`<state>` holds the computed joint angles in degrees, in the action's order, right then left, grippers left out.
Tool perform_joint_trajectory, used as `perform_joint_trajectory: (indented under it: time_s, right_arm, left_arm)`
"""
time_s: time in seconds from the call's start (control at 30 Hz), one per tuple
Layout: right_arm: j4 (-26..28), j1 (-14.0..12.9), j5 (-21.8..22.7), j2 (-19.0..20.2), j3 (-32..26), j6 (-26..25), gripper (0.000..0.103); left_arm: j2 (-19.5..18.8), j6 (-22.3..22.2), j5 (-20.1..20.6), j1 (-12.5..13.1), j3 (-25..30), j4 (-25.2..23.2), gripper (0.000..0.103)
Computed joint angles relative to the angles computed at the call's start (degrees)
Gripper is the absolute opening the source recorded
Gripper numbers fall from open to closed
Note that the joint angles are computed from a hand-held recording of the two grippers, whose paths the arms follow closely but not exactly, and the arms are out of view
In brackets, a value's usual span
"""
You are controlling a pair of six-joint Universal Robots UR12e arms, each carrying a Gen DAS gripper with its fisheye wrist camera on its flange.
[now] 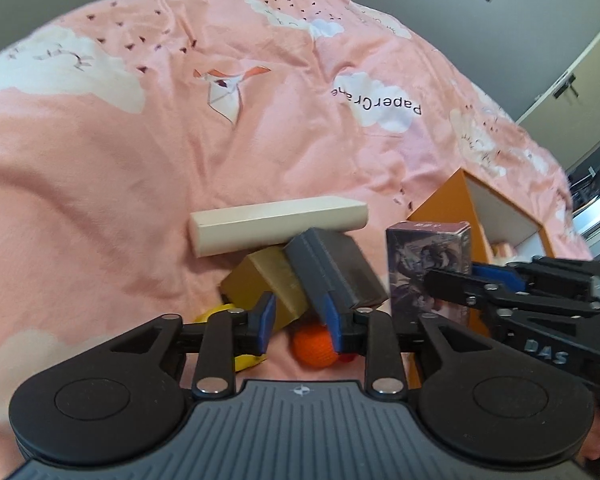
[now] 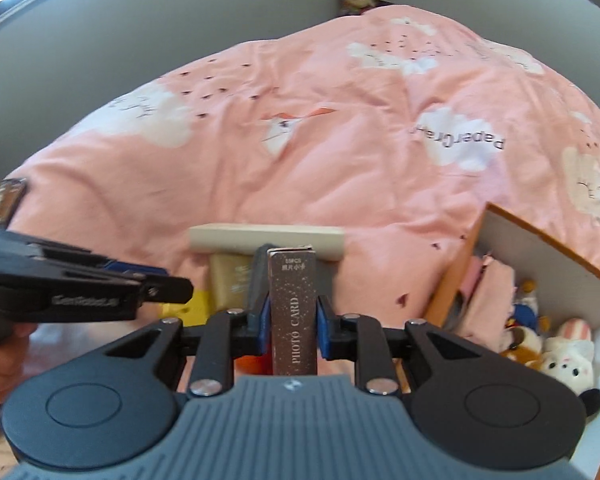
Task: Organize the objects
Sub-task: 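Grasp the dark grey box with the left tool while the right tool holds the PHOTO CARD box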
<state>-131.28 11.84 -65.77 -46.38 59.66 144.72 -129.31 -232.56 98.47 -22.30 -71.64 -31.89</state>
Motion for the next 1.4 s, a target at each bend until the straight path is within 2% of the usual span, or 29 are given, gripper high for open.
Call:
perform_joint_trajectory:
  time_s: [0.1,0.2,0.27,0.37,0.5,0.67,0.73,0.83,1.0,1.07,1.13,1.3,1.4]
  right_arm:
    - [0.8,0.2,-2.1,1.2,-1.7,0.5,0.024]
    - [1.3,0.4,-4.0,2.3,-2.9,0.6,0.024]
    - [2.2,0.3,-4.0,2.8,-3.6,0.6,0.024]
    - [3.2,0.3,-4.0,3.3,-4.3,0.3,0.024]
    - [4.4,0.4,-4.4,4.2,-5.4,0.1,0.024]
    - [4.6,0.4,-4.4,4.7,-6.0,-0.3,0.024]
    - [4.6,0.3,-4.3,4.6,-6.0,-0.6,0.024]
    - [4.3,0.3,-4.2,4.6,-5.7,-0.8,0.024]
    - [4.1,0.3,-4.2,4.5,-5.7,-0.6,0.024]
    - [3.9,0.3,-4.2,4.5,-5.7,-0.6,0.024]
    - [3.8,0.3,-4.1,4.5,-5.7,-0.5,0.024]
    - [4.0,0.0,-3.3,4.1,-5.2,0.0,0.023]
    - [3.0,-0.2,-2.9,3.5,-4.3,0.5,0.023]
  left_arm:
    - [-0.7,-2.1,-1.6,0.5,0.1,2.1,0.048]
    - [-1.4,-3.3,-2.9,0.8,0.3,3.4,0.052]
    - [-1.8,-4.9,-4.5,1.2,0.2,4.5,0.060]
    - [-2.5,-7.2,-6.3,1.7,0.6,4.5,0.061]
    - [-3.4,-9.0,-6.9,1.9,1.2,5.4,0.066]
    - [-4.5,-8.4,-7.8,2.1,2.6,6.9,0.066]
    - [-5.0,-7.4,-7.6,2.0,3.8,6.0,0.068]
    - [-5.7,-5.4,-6.7,1.8,5.5,3.9,0.068]
    - [-6.7,-2.9,-6.5,1.7,7.0,3.6,0.067]
    - [-6.9,-2.1,-6.1,1.6,7.5,3.1,0.060]
    - [-7.0,-1.3,-6.5,1.6,7.6,3.5,0.042]
    - [-6.6,-1.6,-6.2,1.3,7.4,2.9,0.041]
    - [-6.0,-0.6,-3.9,0.7,6.8,3.9,0.041]
